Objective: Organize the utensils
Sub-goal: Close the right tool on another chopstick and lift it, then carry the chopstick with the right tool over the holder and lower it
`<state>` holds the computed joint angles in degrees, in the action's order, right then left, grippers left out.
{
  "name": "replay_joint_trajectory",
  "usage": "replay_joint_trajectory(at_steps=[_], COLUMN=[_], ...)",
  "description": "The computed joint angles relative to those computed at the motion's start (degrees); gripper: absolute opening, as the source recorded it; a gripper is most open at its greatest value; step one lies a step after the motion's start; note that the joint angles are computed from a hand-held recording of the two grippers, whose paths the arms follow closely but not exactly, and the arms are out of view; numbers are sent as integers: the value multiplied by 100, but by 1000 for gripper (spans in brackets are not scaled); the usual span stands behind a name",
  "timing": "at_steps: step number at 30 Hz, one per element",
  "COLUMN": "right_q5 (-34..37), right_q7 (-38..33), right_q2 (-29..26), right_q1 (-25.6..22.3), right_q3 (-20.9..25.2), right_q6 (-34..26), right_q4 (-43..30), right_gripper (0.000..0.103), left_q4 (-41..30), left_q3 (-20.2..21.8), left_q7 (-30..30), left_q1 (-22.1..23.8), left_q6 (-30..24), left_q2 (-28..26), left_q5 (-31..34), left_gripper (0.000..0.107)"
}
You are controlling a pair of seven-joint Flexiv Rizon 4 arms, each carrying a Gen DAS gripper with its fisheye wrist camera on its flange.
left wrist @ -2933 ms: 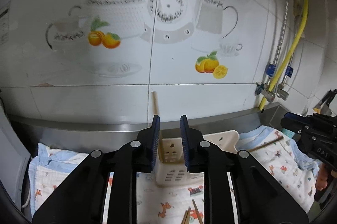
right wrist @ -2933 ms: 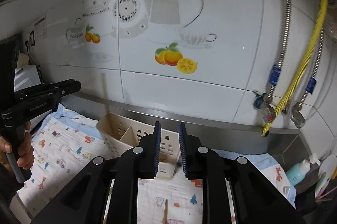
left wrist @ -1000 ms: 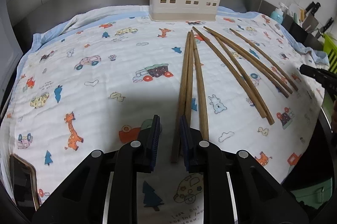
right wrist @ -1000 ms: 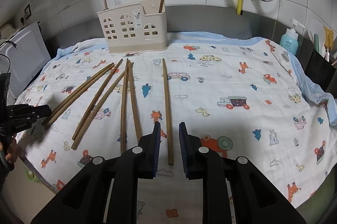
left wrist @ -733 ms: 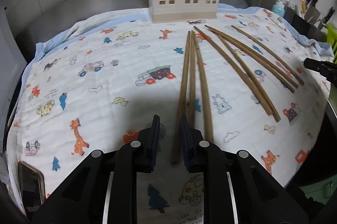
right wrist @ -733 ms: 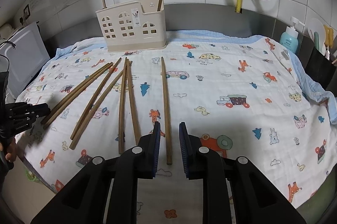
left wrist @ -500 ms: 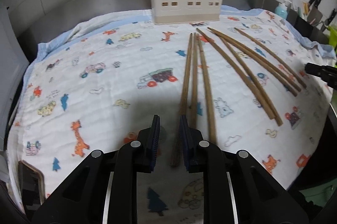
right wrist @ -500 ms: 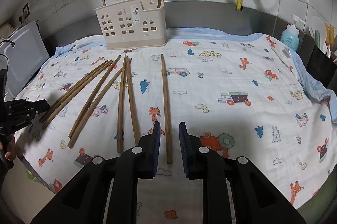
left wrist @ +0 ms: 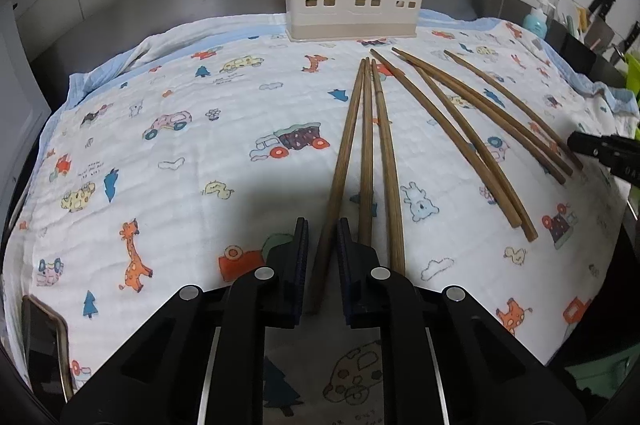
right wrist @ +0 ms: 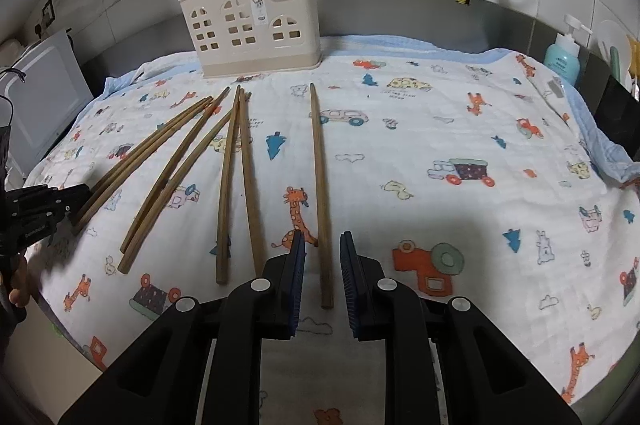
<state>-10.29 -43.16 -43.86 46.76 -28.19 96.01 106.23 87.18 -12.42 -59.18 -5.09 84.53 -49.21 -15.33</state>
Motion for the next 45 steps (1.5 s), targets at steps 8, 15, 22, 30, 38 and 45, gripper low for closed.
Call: replay_joint_trajectory(at_steps=[8, 15, 22, 30, 38, 45], right_q5=[-50, -99, -175, 260, 786, 792], right_q7=[105, 258, 261, 86, -505, -877], right_q2=[-183, -377, -348, -228, -1, 174], right_q1=[74, 369, 543, 1346, 1740, 1582], right_q3=[-114, -528, -735, -1612, -2097, -2009], right_q6=[-97, -178, -156, 198, 436, 325], right_q4=[-140, -199, -100, 271, 200, -175], right_gripper=[16, 9, 7, 7, 7, 6], left_q4=[75, -20, -74, 361, 718, 654], left_q3=[-140, 76, 143, -582, -1613, -2134], left_q7=[-94, -199, -394, -193, -88, -135], left_q1=[69, -97, -134, 372, 1110, 1460], left_q6=[251, 220, 61, 627, 1204, 1368], left_q2=[-42, -61, -36, 176, 296, 268], left_q5=[-17, 47, 22, 18, 252, 666], left_gripper=[14, 14, 9, 6, 6, 6])
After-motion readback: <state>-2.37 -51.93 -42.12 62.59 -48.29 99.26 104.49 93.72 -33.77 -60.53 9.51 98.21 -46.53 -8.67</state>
